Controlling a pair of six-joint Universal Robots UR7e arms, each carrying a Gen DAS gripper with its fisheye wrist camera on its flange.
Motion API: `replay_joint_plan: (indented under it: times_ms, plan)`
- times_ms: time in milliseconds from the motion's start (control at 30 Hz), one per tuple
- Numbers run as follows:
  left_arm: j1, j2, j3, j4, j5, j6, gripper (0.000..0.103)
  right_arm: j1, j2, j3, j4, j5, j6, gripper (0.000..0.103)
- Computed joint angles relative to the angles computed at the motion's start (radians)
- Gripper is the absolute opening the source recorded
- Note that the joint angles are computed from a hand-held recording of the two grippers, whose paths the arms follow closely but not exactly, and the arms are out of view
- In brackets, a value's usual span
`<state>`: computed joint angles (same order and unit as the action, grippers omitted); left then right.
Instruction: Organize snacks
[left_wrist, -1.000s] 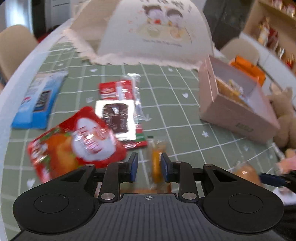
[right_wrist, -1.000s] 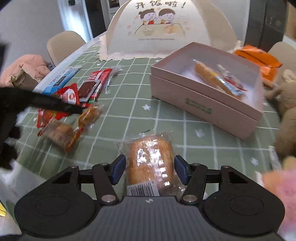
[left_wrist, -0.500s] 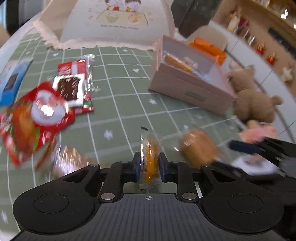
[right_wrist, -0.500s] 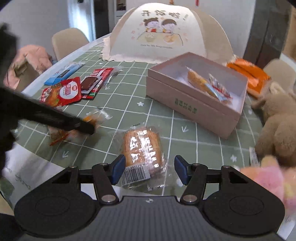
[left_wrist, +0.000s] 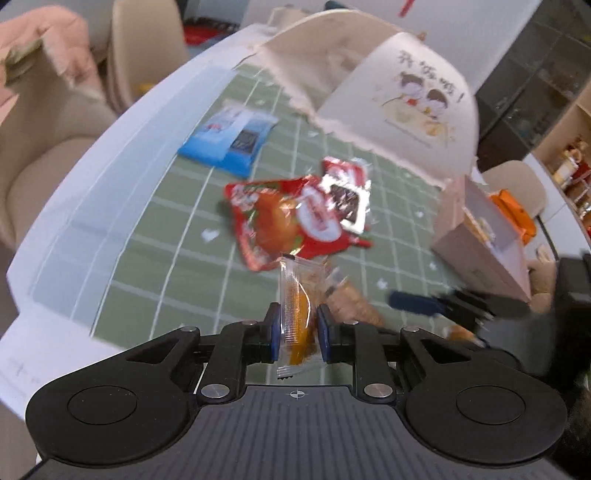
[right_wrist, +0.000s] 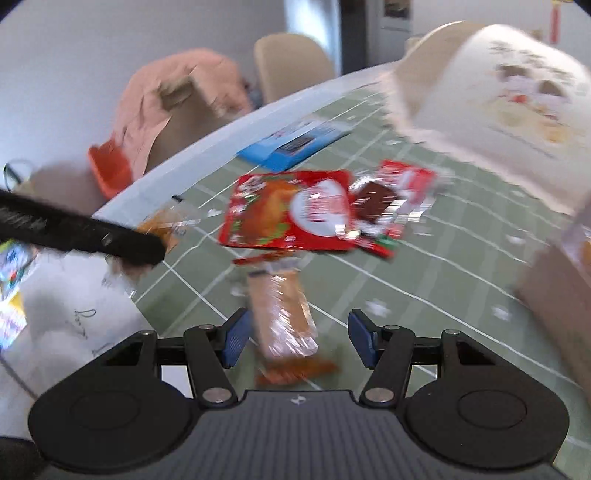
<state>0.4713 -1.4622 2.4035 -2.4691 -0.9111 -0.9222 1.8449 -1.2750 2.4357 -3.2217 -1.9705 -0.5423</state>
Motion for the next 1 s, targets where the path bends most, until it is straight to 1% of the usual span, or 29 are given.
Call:
replay_joint_plan:
  times_ms: [33,67,100,133,167,233,300,367,433,500,567,600,633,667,700,767,800,900,967,1000]
  plan:
    - [0.001,0.001,0.000,0.008,-0.007,-0.006,0.024,0.004,0.027,-0.018,0.014,-0.017,0.000,0.052]
    - [0.000,0.001,0.001,0.016,-0.017,-0.010,0.024,0.008,0.038,-0.028,0.032,-0.032,0.000,0.037]
    - [0.004,0.004,-0.004,0.018,-0.032,-0.004,0.024,0.014,0.032,-0.025,0.031,-0.042,-0.002,0.035]
    - [0.006,0.009,-0.010,0.015,-0.048,0.008,0.024,0.015,0.001,-0.010,0.033,-0.032,-0.001,0.035]
    - [0.005,0.015,-0.018,0.004,-0.067,0.028,0.024,0.012,-0.046,0.010,0.037,-0.013,0.001,0.035]
    - [-0.002,0.026,-0.027,-0.046,-0.119,0.080,0.024,0.008,-0.172,0.056,0.053,0.003,0.016,0.035]
    - [0.009,0.067,-0.062,-0.144,-0.208,0.153,0.024,-0.001,-0.317,0.105,0.066,-0.007,0.040,0.035]
    - [0.023,0.139,-0.131,-0.251,-0.301,0.259,0.024,-0.015,-0.441,0.132,0.089,-0.035,0.075,0.035]
    - [0.029,0.225,-0.224,-0.323,-0.361,0.390,0.024,-0.023,-0.547,0.147,0.112,-0.096,0.113,0.035]
    - [0.042,0.333,-0.344,-0.389,-0.423,0.518,0.024,-0.020,-0.622,0.153,0.122,-0.169,0.133,0.035]
    - [0.061,0.451,-0.480,-0.414,-0.469,0.588,0.024,-0.004,-0.657,0.155,0.105,-0.251,0.139,0.035]
    - [0.070,0.504,-0.539,-0.412,-0.483,0.607,0.024,0.011,-0.674,0.156,0.097,-0.299,0.149,0.035]
    - [0.084,0.560,-0.607,-0.390,-0.501,0.621,0.025,0.015,-0.695,0.156,0.102,-0.323,0.154,0.035]
    - [0.095,0.607,-0.660,-0.365,-0.505,0.628,0.028,0.016,-0.710,0.155,0.104,-0.342,0.159,0.035]
    - [0.102,0.647,-0.697,-0.350,-0.478,0.617,0.027,0.025,-0.726,0.156,0.108,-0.372,0.172,0.035]
    - [0.107,0.692,-0.713,-0.350,-0.394,0.565,0.028,0.019,-0.760,0.155,0.116,-0.402,0.176,0.035]
    - [0.112,0.694,-0.701,-0.353,-0.383,0.547,0.028,0.007,-0.773,0.159,0.115,-0.401,0.172,0.035]
    - [0.145,0.671,-0.627,-0.379,-0.418,0.503,0.028,-0.047,-0.785,0.145,0.123,-0.373,0.166,0.035]
    - [0.162,0.634,-0.568,-0.366,-0.402,0.476,0.028,-0.097,-0.749,0.113,0.108,-0.326,0.148,0.035]
    - [0.167,0.608,-0.526,-0.365,-0.391,0.454,0.028,-0.115,-0.712,0.094,0.093,-0.304,0.146,0.035]
